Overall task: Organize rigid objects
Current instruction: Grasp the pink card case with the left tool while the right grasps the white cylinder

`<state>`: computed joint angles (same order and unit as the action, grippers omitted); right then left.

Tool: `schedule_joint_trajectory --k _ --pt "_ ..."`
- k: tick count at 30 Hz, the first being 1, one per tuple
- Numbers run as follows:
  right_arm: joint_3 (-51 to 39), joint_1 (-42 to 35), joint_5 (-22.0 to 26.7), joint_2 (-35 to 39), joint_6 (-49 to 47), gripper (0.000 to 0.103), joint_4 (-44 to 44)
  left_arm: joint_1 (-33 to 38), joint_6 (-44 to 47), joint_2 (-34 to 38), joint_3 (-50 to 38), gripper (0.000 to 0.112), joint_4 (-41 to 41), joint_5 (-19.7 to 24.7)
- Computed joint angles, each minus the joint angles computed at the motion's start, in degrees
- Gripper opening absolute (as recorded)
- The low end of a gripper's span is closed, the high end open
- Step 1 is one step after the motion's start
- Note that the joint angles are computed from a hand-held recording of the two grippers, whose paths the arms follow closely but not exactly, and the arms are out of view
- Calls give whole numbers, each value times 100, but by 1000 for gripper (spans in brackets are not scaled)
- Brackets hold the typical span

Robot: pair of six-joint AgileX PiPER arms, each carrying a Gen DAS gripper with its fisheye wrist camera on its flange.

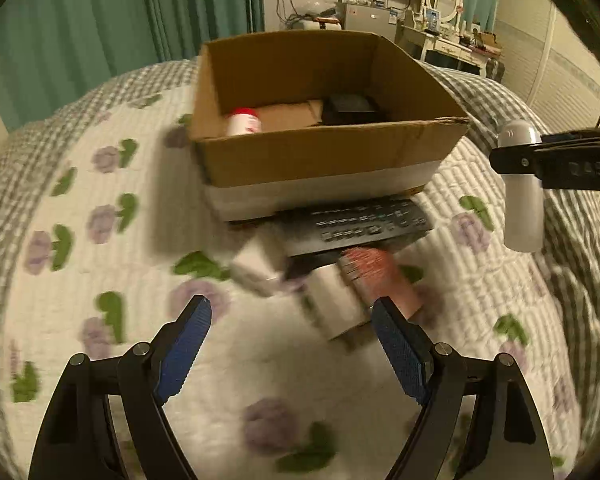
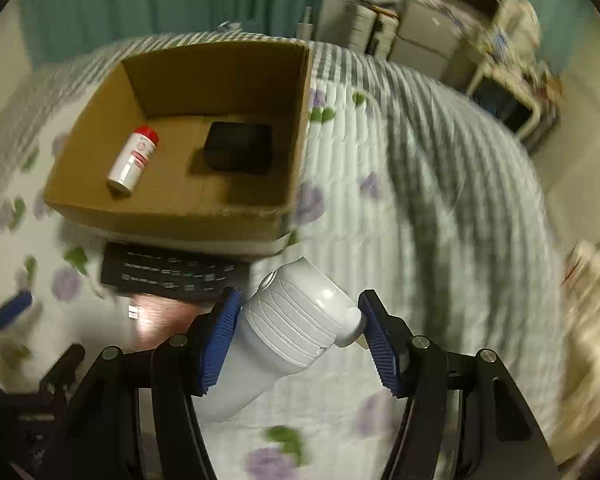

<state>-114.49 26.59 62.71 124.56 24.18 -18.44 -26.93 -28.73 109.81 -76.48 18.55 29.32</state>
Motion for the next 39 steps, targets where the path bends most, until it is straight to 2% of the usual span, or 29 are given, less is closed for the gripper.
schedule_joint_trajectory --k 3,7,11,14,16,18,20,22,24,27,31,33,36,39 --pt "40 -199 36 -73 -894 61 392 -166 -88 337 -333 85 27 140" --pt "826 -299 -336 -195 -1853 61 930 -337 -245 699 -753 83 117 255" --pt "1410 -533 -751 -272 -2577 61 1680 -377 -32 1138 -1334 82 -83 589" --pt "1754 -546 -1092 -265 -2999 61 1874 -317 207 1565 -1811 75 -467 909" --pt "1964 -572 -1363 -300 -3267 61 2082 -328 -25 1638 -1854 74 -403 848" --pt "2211 -576 -1666 -380 -3493 61 2278 -405 -125 1662 -1982 65 -246 956" --pt "2431 -528 -1923 -452 -3620 61 2258 -497 -292 1594 -2043 47 -59 1006" --pt "2618 -517 -2165 -505 -3685 61 2281 -521 -179 1536 -2057 40 -179 989" --pt "2684 -578 -2220 -519 -3726 61 2375 -530 66 1558 -2154 40 -404 964" --pt "2870 -628 -2395 -599 -3449 61 2204 -623 -64 1738 -2414 40 -171 1107" --pt "2813 -734 -2415 -547 -3112 61 1964 -607 -9 1705 -2414 40 -347 1093" --pt "2621 -865 -2235 -512 -3151 61 1990 -521 446 1421 -1984 40 -972 707" --pt "2600 -867 -2211 -563 -3018 61 1865 -468 1245 1256 -1816 40 -1829 503" --pt "2596 -838 -2202 -616 -2949 61 1743 -634 695 1443 -2052 40 -1071 588"
